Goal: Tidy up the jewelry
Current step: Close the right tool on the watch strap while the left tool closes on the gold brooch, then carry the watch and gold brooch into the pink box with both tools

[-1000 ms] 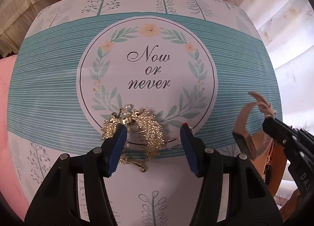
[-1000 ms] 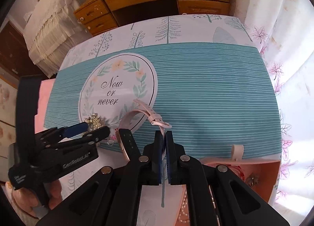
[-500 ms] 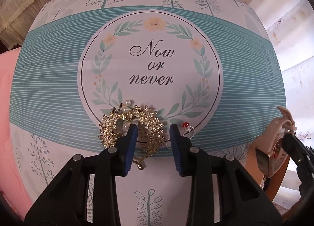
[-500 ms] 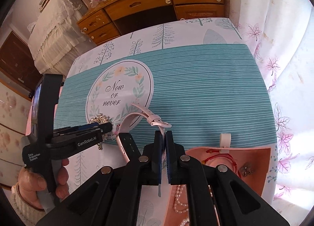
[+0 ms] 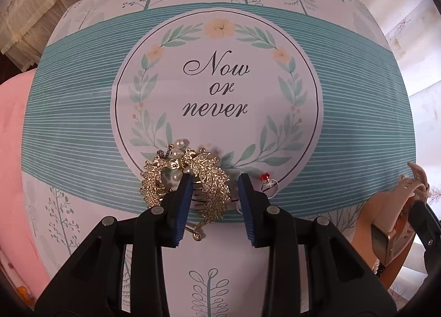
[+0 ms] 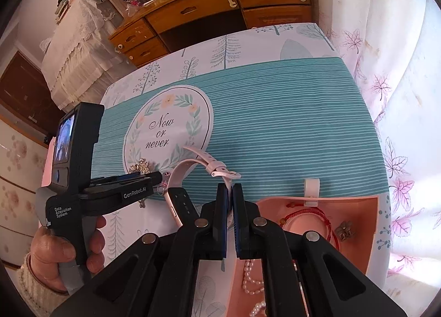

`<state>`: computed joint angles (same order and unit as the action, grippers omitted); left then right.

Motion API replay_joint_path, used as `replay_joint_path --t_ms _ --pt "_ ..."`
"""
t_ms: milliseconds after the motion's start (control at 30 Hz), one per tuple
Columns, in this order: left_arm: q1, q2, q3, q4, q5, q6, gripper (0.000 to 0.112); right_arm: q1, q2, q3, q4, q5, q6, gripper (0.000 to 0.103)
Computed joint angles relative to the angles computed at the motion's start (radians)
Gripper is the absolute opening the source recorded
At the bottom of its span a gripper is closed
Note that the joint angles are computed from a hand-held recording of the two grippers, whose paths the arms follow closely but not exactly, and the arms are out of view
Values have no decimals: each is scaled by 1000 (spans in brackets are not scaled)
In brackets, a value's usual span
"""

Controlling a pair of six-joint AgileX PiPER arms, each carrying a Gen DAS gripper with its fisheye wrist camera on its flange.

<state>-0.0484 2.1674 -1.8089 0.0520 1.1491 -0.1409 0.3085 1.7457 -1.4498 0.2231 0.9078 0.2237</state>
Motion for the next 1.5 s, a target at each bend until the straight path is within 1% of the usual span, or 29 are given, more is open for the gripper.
replay_joint_path --t_ms 33,133,300,500,533,633,733,833,900,1033,1133,1267,1367,1400,1500 --pt "-1 -7 10 -1 -8 -6 23 -1 -6 7 4 -2 -3 4" --pt "-1 -30 45 -6 -26 -6 23 -5 -25 24 15 -8 -11 4" --pt "13 -124 139 -29 -63 31 23 -26 -88 71 43 -10 -44 4" --pt "-8 -295 233 -67 -60 152 23 -65 -224 148 46 12 -80 4" --pt "-18 -335 254 -78 -56 176 23 -80 -254 165 49 20 -88 4" --pt "-41 -429 268 -120 -13 242 23 -130 -336 216 54 44 -107 4" --pt "-96 -525 291 -157 22 273 23 -190 -414 273 57 69 -128 4" --pt "-166 -589 291 -202 54 280 23 -259 -488 349 60 93 -160 4" --pt "-221 -610 282 -222 68 265 23 -304 -524 411 71 101 -189 4" --pt "-345 -618 282 -220 38 216 23 -392 -583 542 113 102 -251 4" --pt "-398 -593 296 -261 5 195 23 -451 -622 636 160 100 -314 4" --pt "-458 -549 341 -273 -77 166 23 -505 -669 730 209 93 -376 4" --pt "-462 -490 351 -299 -116 165 23 -502 -673 767 225 65 -381 4" --pt "-452 -471 354 -313 -128 180 23 -467 -660 772 217 34 -353 4" --pt "-426 -406 346 -332 -159 200 23 -395 -644 778 180 -12 -286 4"
